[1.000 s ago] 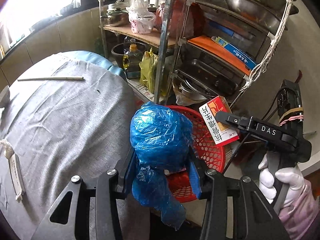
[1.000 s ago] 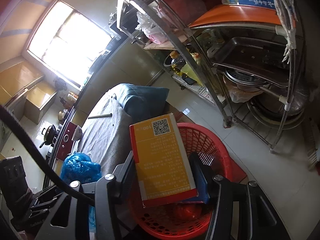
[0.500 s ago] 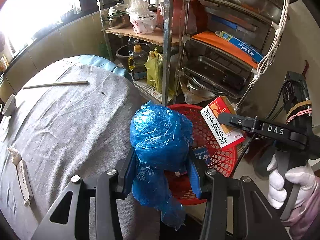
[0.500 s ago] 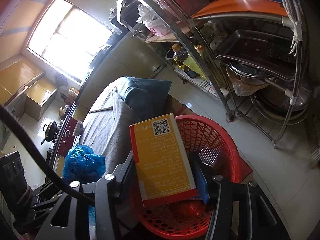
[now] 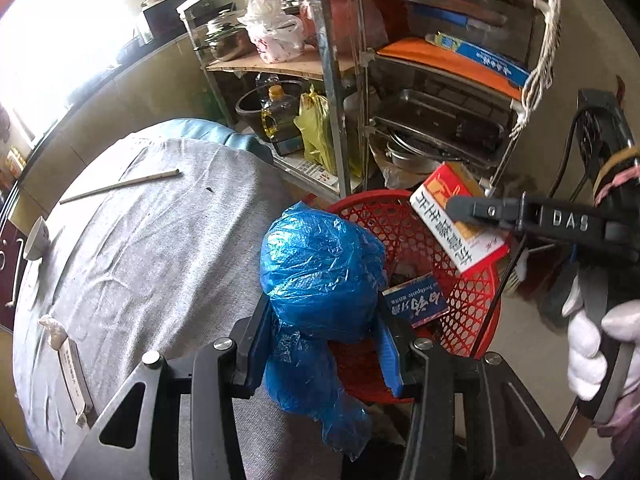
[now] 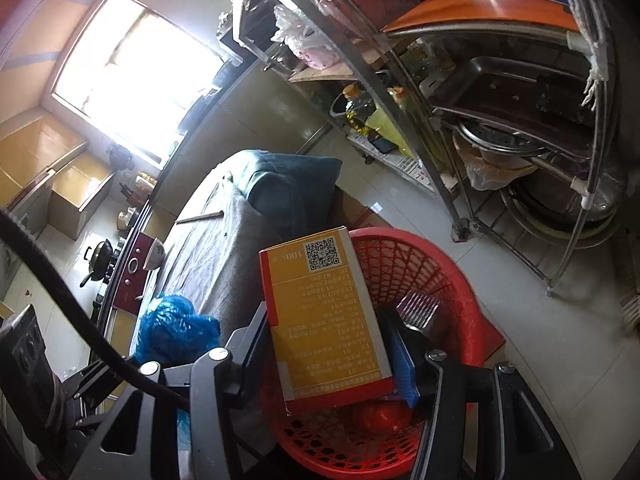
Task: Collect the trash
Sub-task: 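Open the right gripper to drop the medicine box while the left gripper releases the blue bag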
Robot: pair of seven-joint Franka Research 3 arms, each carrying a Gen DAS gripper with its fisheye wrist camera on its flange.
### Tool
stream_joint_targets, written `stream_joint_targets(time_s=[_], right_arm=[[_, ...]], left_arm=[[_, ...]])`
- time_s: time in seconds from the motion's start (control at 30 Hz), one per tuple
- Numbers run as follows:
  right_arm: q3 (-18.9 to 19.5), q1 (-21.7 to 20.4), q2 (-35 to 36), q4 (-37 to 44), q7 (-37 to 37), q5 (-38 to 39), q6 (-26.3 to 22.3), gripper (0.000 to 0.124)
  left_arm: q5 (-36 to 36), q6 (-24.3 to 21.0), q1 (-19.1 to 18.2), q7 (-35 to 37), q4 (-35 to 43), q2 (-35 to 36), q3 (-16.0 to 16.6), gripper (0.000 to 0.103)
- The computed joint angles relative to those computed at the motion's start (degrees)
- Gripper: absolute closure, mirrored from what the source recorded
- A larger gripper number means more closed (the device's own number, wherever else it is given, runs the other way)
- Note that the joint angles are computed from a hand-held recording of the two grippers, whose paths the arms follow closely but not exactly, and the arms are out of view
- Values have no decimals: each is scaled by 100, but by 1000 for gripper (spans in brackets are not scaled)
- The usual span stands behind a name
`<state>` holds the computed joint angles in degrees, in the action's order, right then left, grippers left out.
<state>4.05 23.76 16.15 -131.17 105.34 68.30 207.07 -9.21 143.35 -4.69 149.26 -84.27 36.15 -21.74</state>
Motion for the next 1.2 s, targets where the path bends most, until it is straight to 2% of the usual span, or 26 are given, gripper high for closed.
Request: stream_joint_targets(time_s=[0.27,0.7,0.93,1.2], right_arm=[[30,-69,-133,-295,306,-105,122,67],[47,-245,-179,-746,1315,-850,235,67],[41,-372,-156,-925,1849,-1366,268,67],[-14,-385,-145,-1021,2103,-1552,261,67]], left_arm=[[339,230,-181,-3,-241,-74,64,55],[797,479,-406,-45,-443,-72,69,55],[939,497,-496,-96,-382,8,71,55],[1049,446,-569,-193,-206,143,94,55]])
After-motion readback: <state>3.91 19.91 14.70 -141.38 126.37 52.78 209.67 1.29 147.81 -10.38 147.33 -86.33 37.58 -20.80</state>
